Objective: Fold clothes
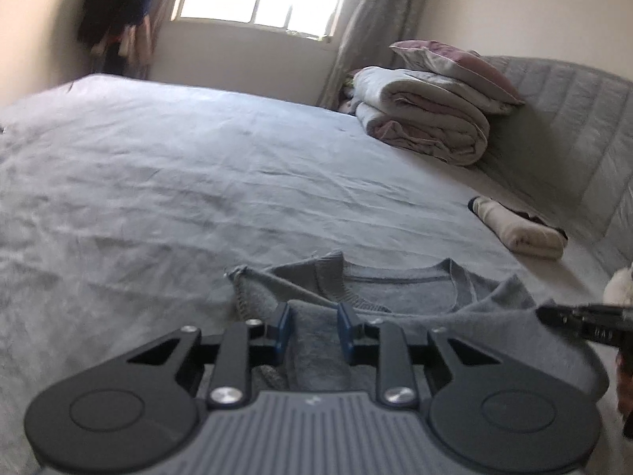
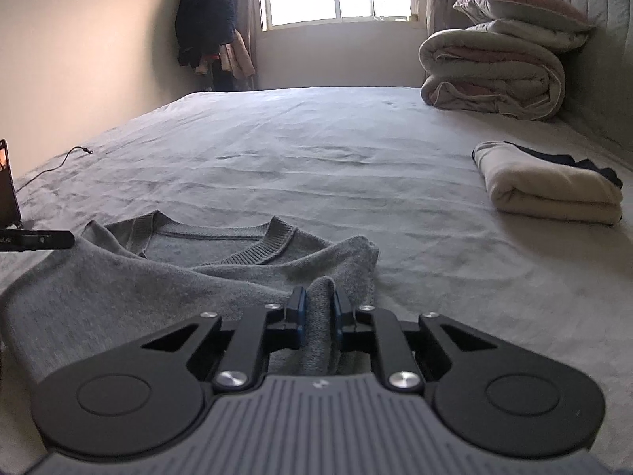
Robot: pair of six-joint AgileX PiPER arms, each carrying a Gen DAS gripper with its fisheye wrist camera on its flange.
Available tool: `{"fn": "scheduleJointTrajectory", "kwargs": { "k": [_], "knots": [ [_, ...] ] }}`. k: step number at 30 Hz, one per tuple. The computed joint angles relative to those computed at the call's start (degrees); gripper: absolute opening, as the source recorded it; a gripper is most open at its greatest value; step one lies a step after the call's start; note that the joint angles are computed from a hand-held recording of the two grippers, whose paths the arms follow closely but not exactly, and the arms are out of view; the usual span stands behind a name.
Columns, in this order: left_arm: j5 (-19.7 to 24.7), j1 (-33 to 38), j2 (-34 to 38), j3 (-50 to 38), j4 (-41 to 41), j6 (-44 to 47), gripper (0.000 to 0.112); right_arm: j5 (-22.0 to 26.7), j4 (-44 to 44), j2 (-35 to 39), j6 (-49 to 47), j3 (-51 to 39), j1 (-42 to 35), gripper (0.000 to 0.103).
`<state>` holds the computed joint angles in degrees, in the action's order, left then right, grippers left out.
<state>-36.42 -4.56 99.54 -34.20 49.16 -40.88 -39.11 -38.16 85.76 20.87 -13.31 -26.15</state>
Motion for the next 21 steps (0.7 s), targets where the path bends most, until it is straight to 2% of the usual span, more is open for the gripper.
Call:
{"fn": "scheduleJointTrajectory", "kwargs": {
  "k": [3, 12, 14, 15, 16, 21],
  "knots": [
    [1.04, -0.37, 0.28, -0.50, -0.19, -0.16, 0.026, 1.33, 0.99, -0.60, -0.19, -0.14, 1.12, 0.015],
    [-1.53, 1.97, 3.59, -3.92, 7.28, -11.02, 0.026, 0.48, -0.29, 1.88, 3.09, -1.48, 0.67, 0.021],
    [-1.01, 1.35, 3.07, -3.55, 6.96, -10.25, 0.020, 0.63, -0.01, 2.55, 3.20, -1.82, 0.98, 0.023],
    [-0.66, 0.99, 2.69, -3.26, 6.57, -9.89, 0.013, 0.75, 0.13, 2.70, 3.30, -1.85, 1.11, 0.018],
    [-0.31, 0.59, 2.23, -2.87, 5.67, -9.54, 0.012, 0.71, 1.53, 2.65, 2.41, -1.65, 1.66, 0.012],
    [-1.42, -0.37, -0.89, 0.31, -2.04, -4.34, 0.010, -1.89, 11.04, 0.08, -3.91, 0.88, 5.12, 0.011]
  ]
}}
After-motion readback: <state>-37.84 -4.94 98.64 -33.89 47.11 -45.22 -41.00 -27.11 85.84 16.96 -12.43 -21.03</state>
